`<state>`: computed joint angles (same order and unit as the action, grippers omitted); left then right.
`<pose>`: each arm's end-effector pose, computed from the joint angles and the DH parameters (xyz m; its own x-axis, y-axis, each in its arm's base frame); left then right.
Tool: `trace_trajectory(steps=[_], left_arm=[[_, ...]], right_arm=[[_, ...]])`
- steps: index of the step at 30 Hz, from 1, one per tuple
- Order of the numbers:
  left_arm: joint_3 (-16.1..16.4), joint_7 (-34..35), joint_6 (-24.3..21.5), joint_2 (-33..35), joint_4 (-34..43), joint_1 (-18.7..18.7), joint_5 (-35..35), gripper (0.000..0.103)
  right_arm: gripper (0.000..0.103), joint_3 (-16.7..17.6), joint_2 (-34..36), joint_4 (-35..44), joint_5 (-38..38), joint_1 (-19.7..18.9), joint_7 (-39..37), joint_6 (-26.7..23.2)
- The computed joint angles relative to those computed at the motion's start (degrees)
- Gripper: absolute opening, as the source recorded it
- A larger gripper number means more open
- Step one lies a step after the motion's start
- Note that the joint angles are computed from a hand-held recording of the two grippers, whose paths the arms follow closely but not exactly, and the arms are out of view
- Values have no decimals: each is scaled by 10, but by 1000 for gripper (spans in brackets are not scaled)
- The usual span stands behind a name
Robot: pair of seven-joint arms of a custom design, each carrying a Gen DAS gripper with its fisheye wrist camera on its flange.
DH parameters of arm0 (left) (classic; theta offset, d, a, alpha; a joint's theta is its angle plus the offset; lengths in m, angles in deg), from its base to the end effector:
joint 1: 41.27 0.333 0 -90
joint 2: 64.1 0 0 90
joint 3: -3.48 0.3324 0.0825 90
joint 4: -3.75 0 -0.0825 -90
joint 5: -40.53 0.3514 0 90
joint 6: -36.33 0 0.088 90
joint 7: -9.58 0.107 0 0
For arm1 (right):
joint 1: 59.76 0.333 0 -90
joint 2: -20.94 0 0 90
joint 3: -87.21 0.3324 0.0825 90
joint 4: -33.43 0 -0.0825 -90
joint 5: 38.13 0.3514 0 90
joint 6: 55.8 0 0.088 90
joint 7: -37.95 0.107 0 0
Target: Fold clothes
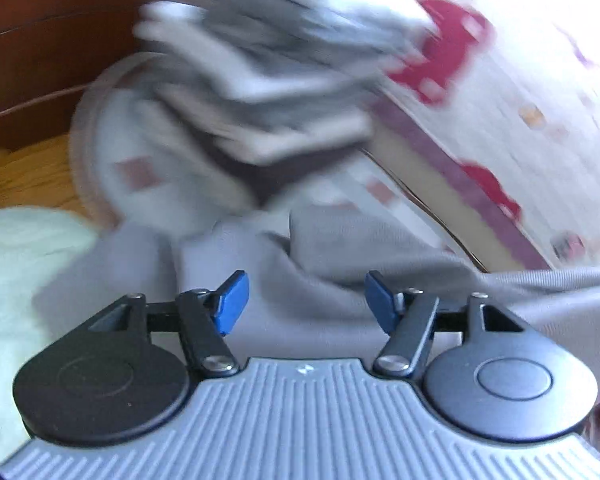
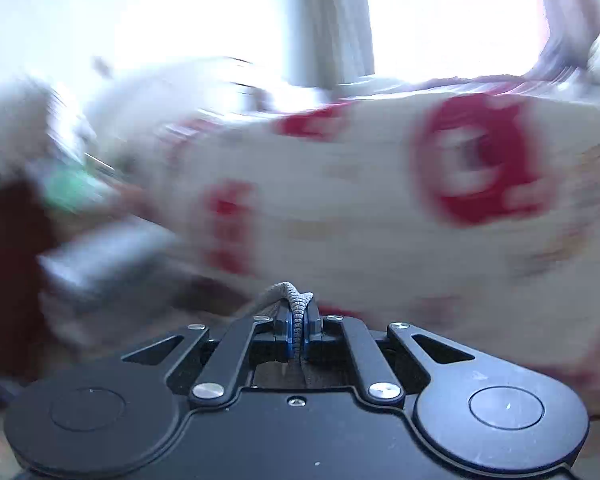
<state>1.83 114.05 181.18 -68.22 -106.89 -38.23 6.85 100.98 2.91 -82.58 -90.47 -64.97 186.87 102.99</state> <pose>0.5534 0.0186 0.6186 -0.0112 -0.9204 0.3908 -0.7554 -0.2483 -0.6064 0.4592 0.1265 0.7079 -0.1848 -0.9821 0.0372 -0.3348 0.0273 -0.9419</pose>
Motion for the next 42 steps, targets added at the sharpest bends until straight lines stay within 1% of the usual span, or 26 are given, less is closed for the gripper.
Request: trace_trajectory(steps=[2, 4, 6, 8, 10, 11, 13, 14, 15, 17, 18, 20, 21, 23, 24, 25, 26, 27, 28, 29, 31, 33, 36, 37, 39, 42], left_arm=[[-16, 0, -36, 34, 38, -12, 28, 64], [-36, 2, -29, 58, 47, -23, 52, 64], [-49, -16, -8, 72, 31, -31, 98, 64], [-55, -34, 3, 76, 6, -35, 134, 64], [-52, -56, -9, 92, 0, -30, 170, 64], [-50, -75, -19, 97, -1, -27, 189, 64], [-47, -105, -26, 108, 5, -18, 204, 64], [-47, -114, -21, 109, 7, -12, 201, 64], [-47, -124, -17, 110, 8, -7, 199, 64], [-46, -140, 13, 109, 4, -1, 208, 67], [-44, -151, 26, 108, 1, 1, 222, 68], [-38, -178, 38, 111, 0, 3, 261, 68], [-36, -187, 37, 115, 3, 7, 269, 68], [-37, -185, 24, 125, 12, 22, 250, 68], [-38, -181, 18, 130, 16, 31, 238, 68], [-34, -192, 18, 135, 17, 34, 247, 68], [-27, -213, 18, 142, 19, 35, 270, 68], [-24, -227, 19, 147, 20, 39, 280, 68], [-22, -235, 19, 151, 21, 45, 281, 68], [-27, -231, 16, 154, 23, 58, 256, 68], [-41, -204, 9, 159, 28, 89, 171, 68], [-48, -178, 7, 156, 26, 103, 128, 68], [-48, -149, 4, 151, 19, 103, 121, 68], [-48, -141, 4, 151, 18, 102, 118, 68], [-49, -127, 1, 150, 18, 101, 111, 68], [-49, -115, -5, 153, 21, 97, 110, 68]], right_arm=[[7, 29, -34, -36, -49, -25, 18, -116], [6, 36, -33, -61, -61, -23, 2, -209], [3, 19, -13, -68, -15, -10, -3, -261], [5, 16, 7, -64, -11, -4, 12, -316], [7, -2, 13, -63, -2, 9, 6, -315], [13, -13, 13, -64, 7, 21, -7, -301], [12, -38, 14, -64, 30, 47, -40, -266], [15, -43, 23, -57, 37, 58, -58, -253], [22, -52, 37, -47, 56, 69, -76, -231], [32, -70, 69, -26, 110, 90, -119, -183], [36, -77, 85, -15, 143, 100, -146, -159], [40, -96, 122, 11, 252, 121, -204, -109], [44, -103, 141, 23, 313, 131, -234, -86], [49, -110, 187, 65, 456, 148, -314, -71], [52, -110, 213, 93, 514, 153, -346, -76], [52, -108, 239, 124, 566, 155, -373, -86], [53, -108, 261, 149, 596, 157, -389, -96], [54, -112, 287, 181, 604, 162, -392, -106], [54, -115, 316, 218, 607, 167, -393, -117], [56, -119, 345, 257, 610, 171, -393, -130], [62, -130, 398, 328, 598, 183, -391, -152], [71, -152, 440, 382, 580, 198, -350, -167], [71, -167, 507, 480, 596, 198, -268, -216], [71, -166, 521, 495, 606, 192, -249, -221], [71, -171, 545, 522, 600, 193, -223, -238], [71, -182, 579, 561, 568, 202, -213, -265]])
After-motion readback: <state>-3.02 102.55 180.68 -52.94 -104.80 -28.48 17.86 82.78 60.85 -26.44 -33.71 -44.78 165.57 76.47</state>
